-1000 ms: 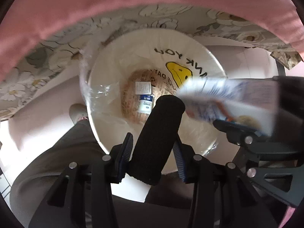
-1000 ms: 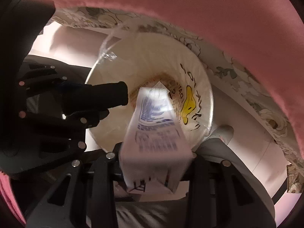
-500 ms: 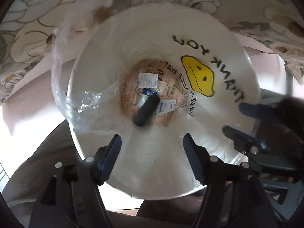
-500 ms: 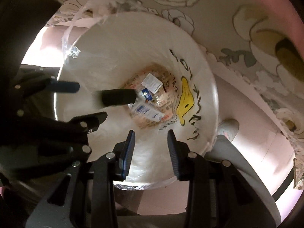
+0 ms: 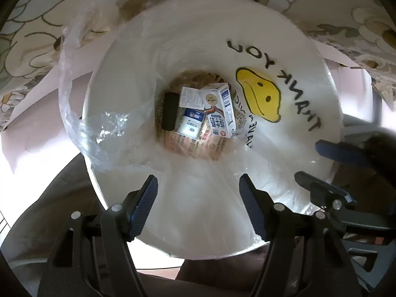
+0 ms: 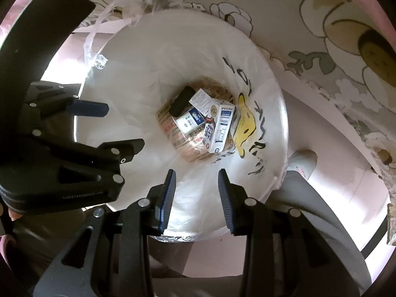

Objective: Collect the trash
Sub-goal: 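Open both tools to drop the foam tube and milk carton into the bin, then move both tools back over the bed toward the blocks and cup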

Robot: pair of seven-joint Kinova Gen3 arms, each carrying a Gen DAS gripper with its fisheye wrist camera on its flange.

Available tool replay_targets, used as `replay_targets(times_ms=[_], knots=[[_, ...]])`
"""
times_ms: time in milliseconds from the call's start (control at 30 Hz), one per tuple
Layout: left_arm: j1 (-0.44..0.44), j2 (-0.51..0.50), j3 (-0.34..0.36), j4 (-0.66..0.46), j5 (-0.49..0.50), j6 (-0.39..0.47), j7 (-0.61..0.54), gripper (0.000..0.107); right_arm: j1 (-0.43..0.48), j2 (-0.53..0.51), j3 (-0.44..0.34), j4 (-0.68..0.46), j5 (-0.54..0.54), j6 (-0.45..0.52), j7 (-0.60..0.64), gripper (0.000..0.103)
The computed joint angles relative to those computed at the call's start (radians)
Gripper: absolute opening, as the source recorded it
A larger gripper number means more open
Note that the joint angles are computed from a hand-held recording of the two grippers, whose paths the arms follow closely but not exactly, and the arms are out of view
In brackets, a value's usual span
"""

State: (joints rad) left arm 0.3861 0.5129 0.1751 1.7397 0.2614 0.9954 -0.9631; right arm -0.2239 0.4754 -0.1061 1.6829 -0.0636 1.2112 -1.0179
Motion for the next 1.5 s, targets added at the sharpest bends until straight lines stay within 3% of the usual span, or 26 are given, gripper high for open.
replay_targets(times_ms=[600, 833, 1067, 1200, 1500], knots=[[0.101, -0.139, -0.002, -0.021, -0.122, 0.073, 0.141, 0.070, 0.019, -0.140, 0.003, 0.068, -0.010, -0.035, 0.035, 0.037], [0.159, -0.187, 0.007, -0.065, -0.218, 0.150, 0.204, 0.071, 0.048, -0.212, 0.012, 0.068, -0.046, -0.024, 0.064, 0.051], [0.203, -0.266, 0.016, -0.130, -0.323, 0.223, 0.282, 0.082, 0.132, -0.285, 0.040, 0.002, -0.156, 0.048, 0.161, 0.057], [0.228, -0.301, 0.028, -0.197, -0.397, 0.269, 0.326, 0.090, 0.188, -0.320, 0.067, -0.055, -0.233, 0.085, 0.205, 0.068], [0.254, -0.292, 0.035, -0.426, -0.509, 0.410, 0.284, 0.091, 0.256, -0.336, 0.100, -0.253, -0.299, 0.180, 0.238, 0.073]])
